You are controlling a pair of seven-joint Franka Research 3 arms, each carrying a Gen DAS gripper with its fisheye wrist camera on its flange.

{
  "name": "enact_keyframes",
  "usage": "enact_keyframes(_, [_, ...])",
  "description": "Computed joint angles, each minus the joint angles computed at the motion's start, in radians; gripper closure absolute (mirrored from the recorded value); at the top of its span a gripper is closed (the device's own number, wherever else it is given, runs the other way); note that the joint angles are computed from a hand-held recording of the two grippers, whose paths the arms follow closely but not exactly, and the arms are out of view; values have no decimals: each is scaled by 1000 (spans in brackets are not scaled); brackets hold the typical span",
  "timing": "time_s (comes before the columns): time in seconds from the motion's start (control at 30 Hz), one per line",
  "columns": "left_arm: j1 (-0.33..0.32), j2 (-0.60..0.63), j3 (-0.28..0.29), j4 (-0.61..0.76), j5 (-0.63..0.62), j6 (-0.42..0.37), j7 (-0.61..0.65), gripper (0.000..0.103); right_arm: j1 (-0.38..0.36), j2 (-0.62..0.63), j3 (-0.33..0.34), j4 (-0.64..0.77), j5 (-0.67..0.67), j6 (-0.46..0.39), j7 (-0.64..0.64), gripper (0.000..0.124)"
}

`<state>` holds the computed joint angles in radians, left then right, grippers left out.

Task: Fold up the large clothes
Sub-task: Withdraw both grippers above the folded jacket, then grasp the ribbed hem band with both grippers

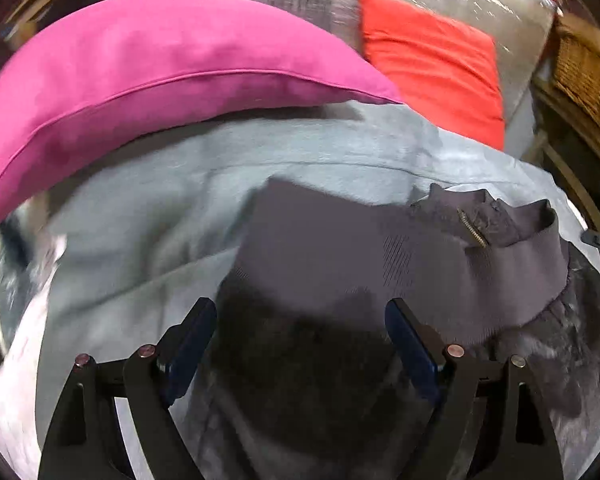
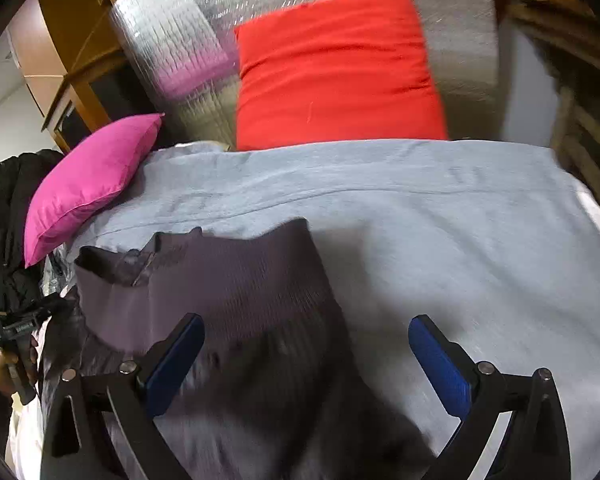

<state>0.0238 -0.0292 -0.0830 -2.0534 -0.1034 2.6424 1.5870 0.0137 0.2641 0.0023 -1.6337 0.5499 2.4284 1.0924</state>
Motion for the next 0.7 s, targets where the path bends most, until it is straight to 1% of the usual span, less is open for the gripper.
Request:
enact_keyframes(0.07, [-1, 39, -2, 48, -41, -22, 45, 17, 12, 62, -2, 74, -42, -41, 27, 26])
enact_keyframes(0.13, [3, 73, -7, 78, -28, -14, 35, 17, 16, 109, 0, 125, -70, -65, 38, 27])
enact_keyframes(0.17, [6, 86, -11, 87, -30, -23, 31, 17, 16, 126, 2, 143, -77, -74, 45, 34])
enact_keyframes(0.2, [7, 97, -11, 93, -2, -23, -1, 22, 12, 133, 5, 148, -75, -82, 49, 41])
enact_keyframes(0.23, [7, 102, -10, 83, 32, 6, -36, 63, 10, 137, 6, 151, -79, -92, 52, 66])
enact_keyframes(0.27, [11, 111, -11, 91, 38, -11, -48, 90, 18, 140, 1, 153, -101, -95, 66, 95])
enact_keyframes(0.3, [22, 122, -16, 110, -6, -58, -34, 99, 26, 139, -4, 152, -125, -99, 79, 95])
enact_keyframes(0.33, [28, 120, -20, 103, -29, -49, -32, 99, 22, 136, 1, 154, -123, -107, 70, 105])
enact_keyframes(0.37, [27, 105, -22, 80, -15, -13, -35, 100, 22, 121, 4, 145, -126, -105, 60, 109])
enact_keyframes(0.4, [26, 91, -21, 61, 3, 14, -45, 100, 23, 103, 7, 128, -126, -80, 45, 110])
enact_keyframes(0.43, [24, 65, -18, 30, 32, 65, -64, 100, 25, 75, 9, 99, -120, -38, 31, 111])
enact_keyframes(0.47, [26, 46, -14, 1, 27, 117, -77, 100, 18, 35, 15, 61, -84, 26, 13, 112])
enact_keyframes(0.5, [29, 47, -7, -3, 46, 137, -119, 100, 11, 12, 18, 36, -42, 77, 8, 112])
enact_keyframes(0.53, [34, 62, 2, 6, 85, 121, -195, 100, 17, 8, 6, 24, -49, 119, 34, 113])
enact_keyframes(0.57, [40, 88, 7, 29, 84, 71, -233, 100, 31, 19, -13, 25, -89, 137, 86, 114])
enact_keyframes(0.6, [44, 103, 7, 37, 78, 42, -249, 100, 50, 47, -42, 38, -161, 117, 171, 114])
enact_keyframes(0.63, [46, 111, 6, 36, 85, 32, -260, 99, 64, 58, -54, 30, -210, 122, 210, 114])
enact_keyframes(0.67, [44, 112, 5, 31, 117, 35, -280, 99, 72, 66, -59, 15, -246, 127, 233, 114])
enact_keyframes(0.7, [42, 111, 5, 30, 142, 36, -296, 99, 74, 75, -59, -1, -258, 141, 261, 114])
